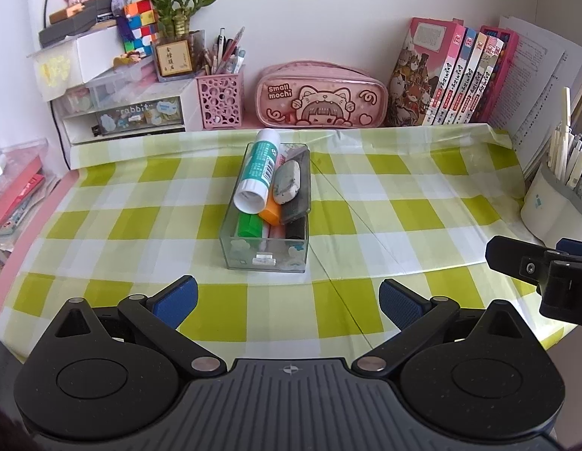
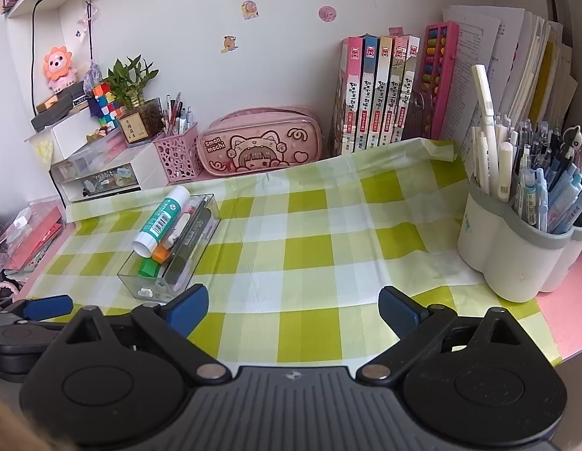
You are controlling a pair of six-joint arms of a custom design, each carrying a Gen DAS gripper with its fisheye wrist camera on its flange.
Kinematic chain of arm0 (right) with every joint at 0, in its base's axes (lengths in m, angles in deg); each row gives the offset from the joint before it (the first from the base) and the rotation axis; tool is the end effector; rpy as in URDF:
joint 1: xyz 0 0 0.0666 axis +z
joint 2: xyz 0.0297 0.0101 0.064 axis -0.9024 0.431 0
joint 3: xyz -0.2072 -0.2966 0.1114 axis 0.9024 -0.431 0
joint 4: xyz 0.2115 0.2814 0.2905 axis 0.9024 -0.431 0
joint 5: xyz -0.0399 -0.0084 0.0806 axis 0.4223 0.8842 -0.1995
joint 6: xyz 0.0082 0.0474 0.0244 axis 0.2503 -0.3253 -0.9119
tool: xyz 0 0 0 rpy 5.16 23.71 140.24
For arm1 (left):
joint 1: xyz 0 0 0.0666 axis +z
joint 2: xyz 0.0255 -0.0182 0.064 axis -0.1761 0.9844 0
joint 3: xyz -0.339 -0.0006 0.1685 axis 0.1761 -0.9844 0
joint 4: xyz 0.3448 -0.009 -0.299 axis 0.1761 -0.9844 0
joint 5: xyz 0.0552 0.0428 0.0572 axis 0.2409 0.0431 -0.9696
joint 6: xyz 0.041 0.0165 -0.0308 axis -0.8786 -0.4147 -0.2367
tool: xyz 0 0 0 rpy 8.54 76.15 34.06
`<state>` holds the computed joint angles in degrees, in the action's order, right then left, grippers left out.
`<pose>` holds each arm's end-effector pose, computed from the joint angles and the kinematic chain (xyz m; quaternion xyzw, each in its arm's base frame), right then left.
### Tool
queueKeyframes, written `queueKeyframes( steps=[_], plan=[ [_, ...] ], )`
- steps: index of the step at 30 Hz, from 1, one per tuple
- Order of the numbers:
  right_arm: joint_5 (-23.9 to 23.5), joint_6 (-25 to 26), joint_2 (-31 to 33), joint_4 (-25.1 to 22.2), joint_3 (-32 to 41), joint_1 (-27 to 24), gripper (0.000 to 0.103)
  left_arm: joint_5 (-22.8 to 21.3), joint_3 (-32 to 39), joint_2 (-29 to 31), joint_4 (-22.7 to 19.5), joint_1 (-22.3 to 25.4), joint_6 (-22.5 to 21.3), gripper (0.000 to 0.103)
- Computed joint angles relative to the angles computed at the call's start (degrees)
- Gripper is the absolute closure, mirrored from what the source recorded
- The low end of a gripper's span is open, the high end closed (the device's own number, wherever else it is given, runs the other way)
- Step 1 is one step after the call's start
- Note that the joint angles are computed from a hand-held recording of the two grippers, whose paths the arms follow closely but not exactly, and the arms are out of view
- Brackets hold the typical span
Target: Organize stationery
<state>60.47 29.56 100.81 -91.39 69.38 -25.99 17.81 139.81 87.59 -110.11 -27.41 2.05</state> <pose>0.5754 0.4281 0.4571 0.1632 0.8631 0.0054 0.4779 0.6663 -0.2096 0.4792 0.1779 0.9019 -0.0713 0.3871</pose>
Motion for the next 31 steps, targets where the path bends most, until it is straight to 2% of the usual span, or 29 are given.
queueKeyframes(
  steps=[31],
  plan=[
    [-0.8, 1.5, 0.6, 0.4, 0.7, 0.2, 0.003, -0.1, -1.8, -1.2, 1.5, 0.1, -0.1, 0.005]
  ],
)
